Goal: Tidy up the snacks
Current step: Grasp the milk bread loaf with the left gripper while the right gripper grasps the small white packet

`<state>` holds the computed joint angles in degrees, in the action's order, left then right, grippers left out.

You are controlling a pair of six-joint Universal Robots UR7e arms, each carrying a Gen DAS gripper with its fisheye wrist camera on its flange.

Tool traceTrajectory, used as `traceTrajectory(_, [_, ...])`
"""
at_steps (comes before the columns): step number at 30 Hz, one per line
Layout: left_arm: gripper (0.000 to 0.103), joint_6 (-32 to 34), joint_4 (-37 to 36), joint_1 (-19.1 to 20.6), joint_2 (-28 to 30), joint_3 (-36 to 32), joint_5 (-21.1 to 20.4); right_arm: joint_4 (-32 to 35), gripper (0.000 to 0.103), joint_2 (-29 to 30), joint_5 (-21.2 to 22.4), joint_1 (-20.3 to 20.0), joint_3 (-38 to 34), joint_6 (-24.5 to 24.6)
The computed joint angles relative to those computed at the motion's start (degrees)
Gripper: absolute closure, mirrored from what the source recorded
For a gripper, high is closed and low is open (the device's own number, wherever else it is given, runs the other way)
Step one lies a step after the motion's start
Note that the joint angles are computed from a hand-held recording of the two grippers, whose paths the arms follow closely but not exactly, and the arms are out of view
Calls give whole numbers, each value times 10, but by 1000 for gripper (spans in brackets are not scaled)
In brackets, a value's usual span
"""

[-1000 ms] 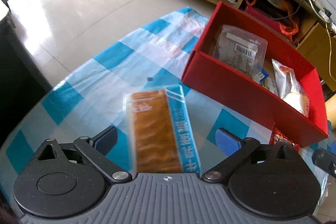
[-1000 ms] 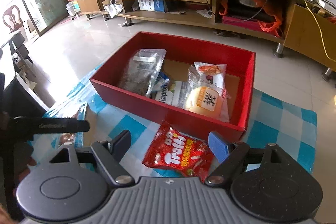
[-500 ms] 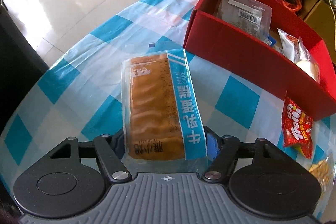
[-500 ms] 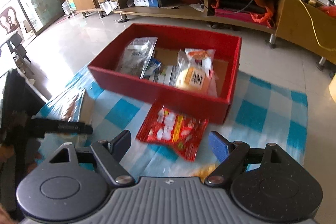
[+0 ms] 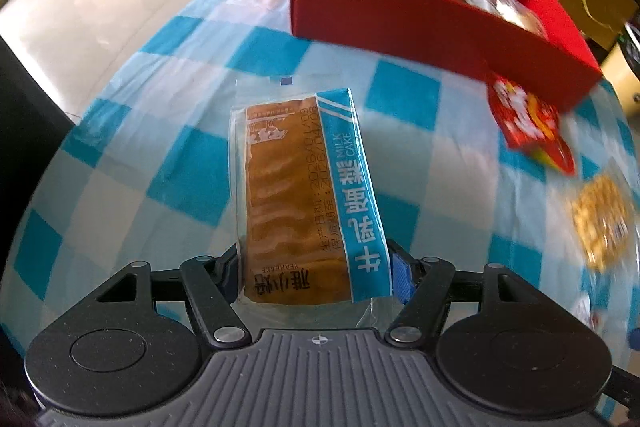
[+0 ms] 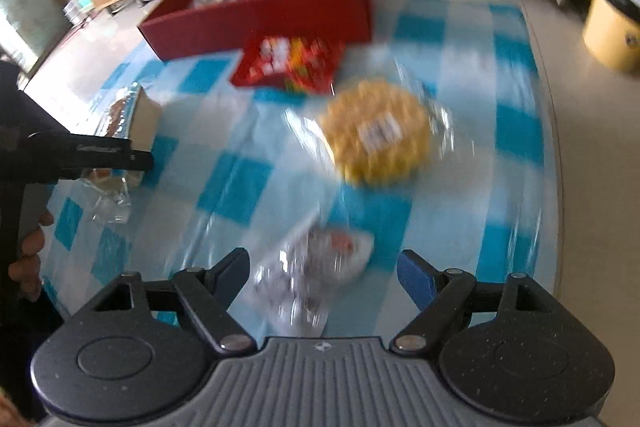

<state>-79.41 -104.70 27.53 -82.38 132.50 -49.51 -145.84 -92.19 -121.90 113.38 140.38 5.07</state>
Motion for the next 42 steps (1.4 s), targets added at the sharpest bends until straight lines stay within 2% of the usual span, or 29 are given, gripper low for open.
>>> traceTrajectory(4, [28, 0, -2, -18, -8, 14, -9, 10, 22, -2, 34, -16, 15, 49])
traceTrajectory(7, [26, 7, -9, -21, -9, 18, -12, -24, 19, 27, 46, -21, 16, 63])
traceTrajectory(9, [23, 13, -19, -19, -10, 21, -12, -66, 16, 57, 31, -12, 14, 54])
traceTrajectory(10, [19, 17, -27, -17, -12, 23, -12, -81, 12, 75, 22, -8, 10, 50])
traceTrajectory(12, [16, 23, -38, -17, -12, 27, -12, -97, 8, 99, 12, -2, 3, 40])
traceTrajectory(15, [10, 27, -44, -20, -9, 32, -11, -121, 0, 132, -32, 17, 2, 8])
traceTrajectory(21, [3, 1, -27, -15, -12, 33, 3, -151, 0, 145, -48, 24, 11, -6])
traceTrajectory(25, [1, -5, -2, -16, -2, 26, 8, -160, 0, 179, -89, 47, 9, -41])
traceTrajectory(29, [0, -14, 15, -21, -1, 26, 7, -147, 0, 154, -55, 24, 8, -43])
traceTrajectory(32, [1, -31, 23, -25, -3, 25, 3, -152, 9, 158, -72, 34, 11, -61])
traceTrajectory(33, [2, -34, 26, -25, -3, 25, 2, -161, 16, 160, -76, 37, 14, -74])
traceTrajectory(36, [12, -36, 30, -28, -9, 22, -1, -182, 47, 148, -61, 36, 19, -101])
traceTrajectory(39, [25, -41, 41, -34, -14, 19, -2, -173, 47, 135, -46, 23, 16, -86])
traceTrajectory(42, [28, -50, 38, -38, -26, 23, -7, -162, 48, 123, -30, 17, 16, -77])
